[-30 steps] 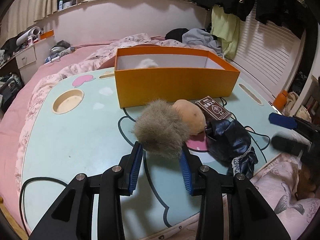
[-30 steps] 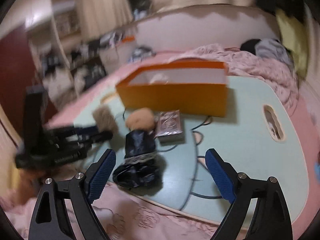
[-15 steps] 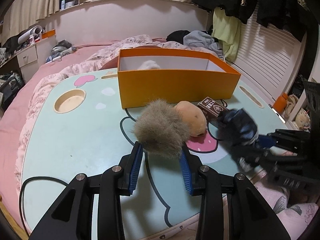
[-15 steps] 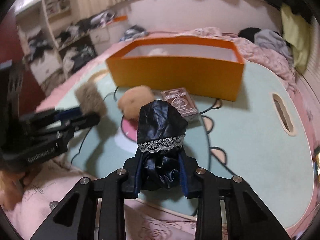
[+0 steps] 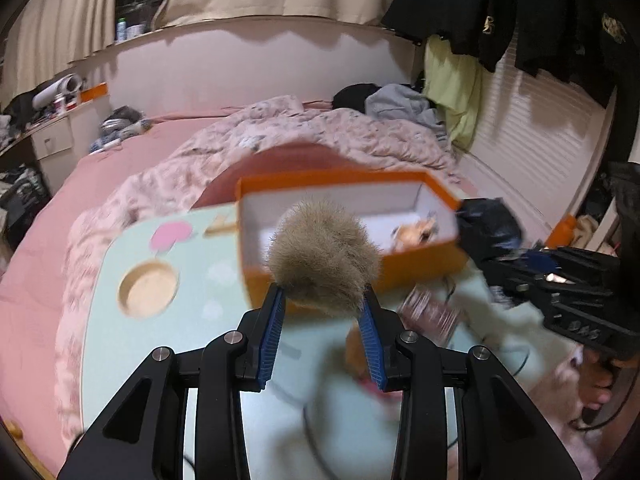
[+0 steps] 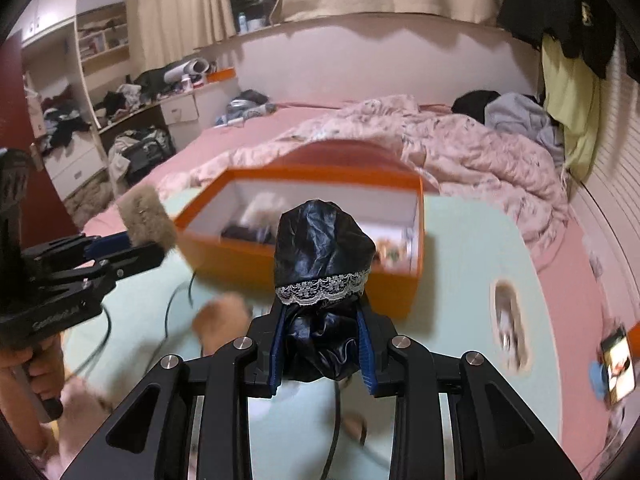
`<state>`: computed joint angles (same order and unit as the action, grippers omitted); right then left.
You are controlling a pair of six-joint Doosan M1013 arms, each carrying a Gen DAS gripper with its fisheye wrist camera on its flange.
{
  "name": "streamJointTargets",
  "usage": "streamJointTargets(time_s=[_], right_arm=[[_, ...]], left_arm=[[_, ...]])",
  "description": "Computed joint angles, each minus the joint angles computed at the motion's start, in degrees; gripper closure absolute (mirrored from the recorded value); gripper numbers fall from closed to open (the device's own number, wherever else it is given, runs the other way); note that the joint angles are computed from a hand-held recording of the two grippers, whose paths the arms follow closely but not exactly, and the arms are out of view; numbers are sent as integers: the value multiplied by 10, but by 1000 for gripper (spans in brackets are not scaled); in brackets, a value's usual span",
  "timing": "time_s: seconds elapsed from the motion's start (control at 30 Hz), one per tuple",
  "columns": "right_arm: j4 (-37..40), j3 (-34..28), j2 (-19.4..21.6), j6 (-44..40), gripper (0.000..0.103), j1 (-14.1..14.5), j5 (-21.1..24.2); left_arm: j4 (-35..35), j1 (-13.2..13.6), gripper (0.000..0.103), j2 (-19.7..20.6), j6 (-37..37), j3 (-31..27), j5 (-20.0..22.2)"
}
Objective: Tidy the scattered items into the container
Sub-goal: 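Carry the pompom and pouch into the box and open both grippers, then move both open grippers back over the tan plush ball and card box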
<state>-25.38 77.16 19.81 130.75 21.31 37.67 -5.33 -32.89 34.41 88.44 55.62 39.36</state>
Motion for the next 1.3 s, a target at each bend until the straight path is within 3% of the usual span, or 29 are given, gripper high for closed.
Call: streamJointTargets(time_s=[0.07, 0.27, 0.33, 0.4, 0.43, 0.47, 0.5, 0.53, 0.6, 0.67, 0.77, 0.93, 1.1, 1.2, 1.3], right_arm=[[-9, -31, 17, 1, 74, -4, 20], [16, -110, 69, -5, 72, -24, 66], [12, -128, 83, 1, 66, -27, 84], [-12, -139, 92, 18, 46, -26, 106], [-26, -140, 94, 28, 43, -25, 113], [-36, -137, 93, 38, 43, -24, 113], [-39, -132, 90, 43, 43, -24, 109], [-37, -128, 87, 43, 41, -25, 106], [-38, -117, 79, 51, 36, -24, 96], [-50, -105, 70, 66, 36, -21, 89], [-71, -76, 50, 91, 35, -13, 71], [-104, -20, 14, 135, 30, 8, 55], [-86, 41, -13, 146, 27, 23, 53], [-90, 63, -15, 158, 27, 31, 62], [-84, 70, -12, 155, 27, 35, 72]], left_arm=[[-15, 2, 65, 28, 9, -58, 36], [52, -4, 65, 125, -44, -235, 162], [45, -1, 64, 156, -51, -290, 201], [39, 2, 62, 186, -74, -342, 245], [34, 3, 62, 190, -85, -347, 253], [22, 6, 61, 186, -91, -336, 247], [9, 7, 52, 178, -91, -320, 235], [1, 8, 34, 166, -91, -296, 217], [6, 8, 23, 136, -94, -239, 163], [37, 3, 23, 112, -101, -198, 123], [36, 3, 23, 90, -86, -167, 107], [12, 4, 23, 45, -61, -96, 95], [-14, -1, 23, -1, -34, 0, 78], [-54, 1, 23, -14, -25, 43, 77], [-25, -4, 23, -15, -50, 60, 87]])
